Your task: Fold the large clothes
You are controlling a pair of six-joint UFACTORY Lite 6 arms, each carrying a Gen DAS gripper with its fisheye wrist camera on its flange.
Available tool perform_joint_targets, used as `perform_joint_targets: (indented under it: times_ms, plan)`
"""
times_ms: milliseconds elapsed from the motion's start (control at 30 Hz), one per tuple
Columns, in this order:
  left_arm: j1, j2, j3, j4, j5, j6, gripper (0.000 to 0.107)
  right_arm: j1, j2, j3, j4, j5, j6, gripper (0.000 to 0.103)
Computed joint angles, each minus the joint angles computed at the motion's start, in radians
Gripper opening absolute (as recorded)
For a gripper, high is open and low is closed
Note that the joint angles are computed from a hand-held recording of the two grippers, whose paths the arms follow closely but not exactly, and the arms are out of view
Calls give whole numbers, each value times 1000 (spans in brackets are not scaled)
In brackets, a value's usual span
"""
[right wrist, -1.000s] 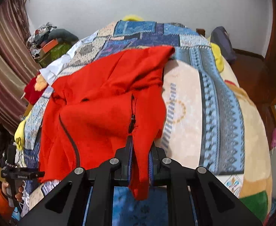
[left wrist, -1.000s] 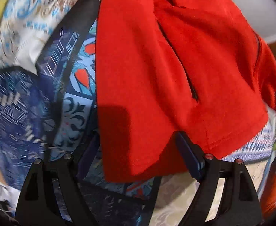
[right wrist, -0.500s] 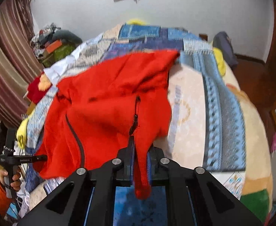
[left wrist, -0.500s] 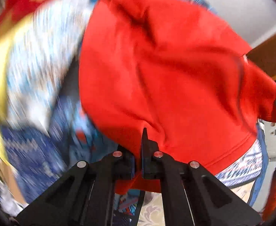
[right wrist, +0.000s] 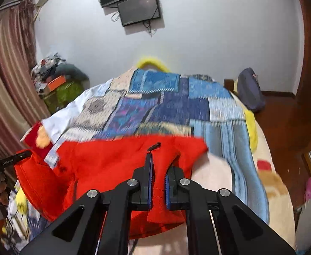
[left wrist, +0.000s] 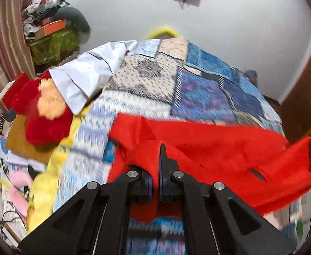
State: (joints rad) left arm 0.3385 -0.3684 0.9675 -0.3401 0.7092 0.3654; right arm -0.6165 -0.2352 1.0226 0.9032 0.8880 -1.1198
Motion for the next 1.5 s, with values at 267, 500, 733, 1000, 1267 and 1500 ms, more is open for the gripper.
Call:
perform_joint_targets:
  times_ms: [267,500,733,1000,1267,1500]
  plan:
    - [-77,641,339,297,-259,-371,4,281,543,337,-124,-324,251,7]
    - [-143,922,478,521,-297,-572,7,246,765,495,-97,-253,142,7]
    - [-194,955,507,767,-258,-784,8,197,592,353,-216,-543,189,65]
    - [-148,769,460,532,-176,-485,44,14,428,310,-113,-252,-74,67]
    - [-137,442,293,532,-151,-379,92,126,258,114,-101,-185,-65,70]
    - [-162,294,10,512,-224,-249,96,437,203,-34,-178,-343,70,70]
